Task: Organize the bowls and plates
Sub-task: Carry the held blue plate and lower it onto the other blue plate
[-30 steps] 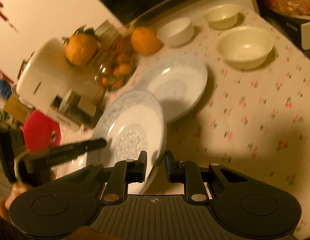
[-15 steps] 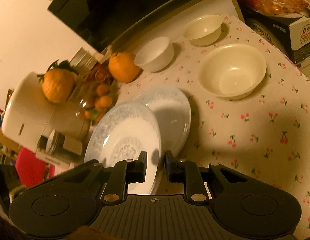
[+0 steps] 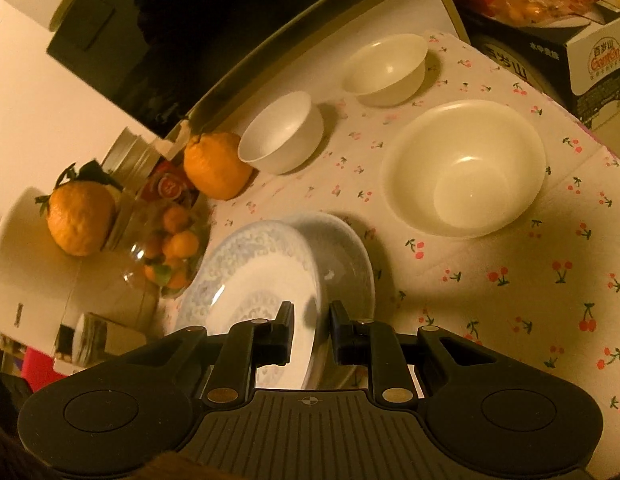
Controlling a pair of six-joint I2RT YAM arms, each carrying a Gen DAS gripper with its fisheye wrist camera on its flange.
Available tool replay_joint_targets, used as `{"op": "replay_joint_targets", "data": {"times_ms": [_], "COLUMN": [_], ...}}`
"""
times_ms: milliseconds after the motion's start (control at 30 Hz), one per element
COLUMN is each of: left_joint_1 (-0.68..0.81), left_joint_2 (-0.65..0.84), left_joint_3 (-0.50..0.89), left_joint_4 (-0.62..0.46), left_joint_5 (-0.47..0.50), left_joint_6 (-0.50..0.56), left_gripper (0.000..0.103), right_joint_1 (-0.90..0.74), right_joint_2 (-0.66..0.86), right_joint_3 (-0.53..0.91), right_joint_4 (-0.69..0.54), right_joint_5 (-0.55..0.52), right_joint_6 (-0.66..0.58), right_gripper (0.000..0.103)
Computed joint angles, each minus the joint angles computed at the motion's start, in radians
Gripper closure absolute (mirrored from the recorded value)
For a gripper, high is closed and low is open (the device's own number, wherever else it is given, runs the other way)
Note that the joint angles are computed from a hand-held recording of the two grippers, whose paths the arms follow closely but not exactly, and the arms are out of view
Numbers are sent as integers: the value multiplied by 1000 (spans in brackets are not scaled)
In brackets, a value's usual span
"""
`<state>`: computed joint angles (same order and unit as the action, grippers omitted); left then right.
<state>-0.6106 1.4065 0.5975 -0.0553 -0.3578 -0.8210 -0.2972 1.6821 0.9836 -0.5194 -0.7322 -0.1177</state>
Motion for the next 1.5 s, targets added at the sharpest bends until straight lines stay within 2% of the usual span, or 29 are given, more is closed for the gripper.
{"op": "replay_joint_targets", "data": {"times_ms": [467, 1133, 1500], "left_joint_1": [-26, -99, -79], "left_joint_2": [105, 223, 217], "left_joint_3": [56, 134, 127], "left_joint_4": [-3, -63, -51], "left_joint_5": [-75, -213, -175], "left_joint_6": [9, 84, 58], "left_gripper": [81, 80, 80], "right_joint_1": [32, 68, 67], "right_joint_2": [25, 0, 8], "right_joint_3": [-14, -46, -37], "right_joint_4": [95, 160, 156], "right_joint_5": [45, 141, 137], "right_joint_6": [76, 38, 54], "right_gripper": [84, 84, 82]}}
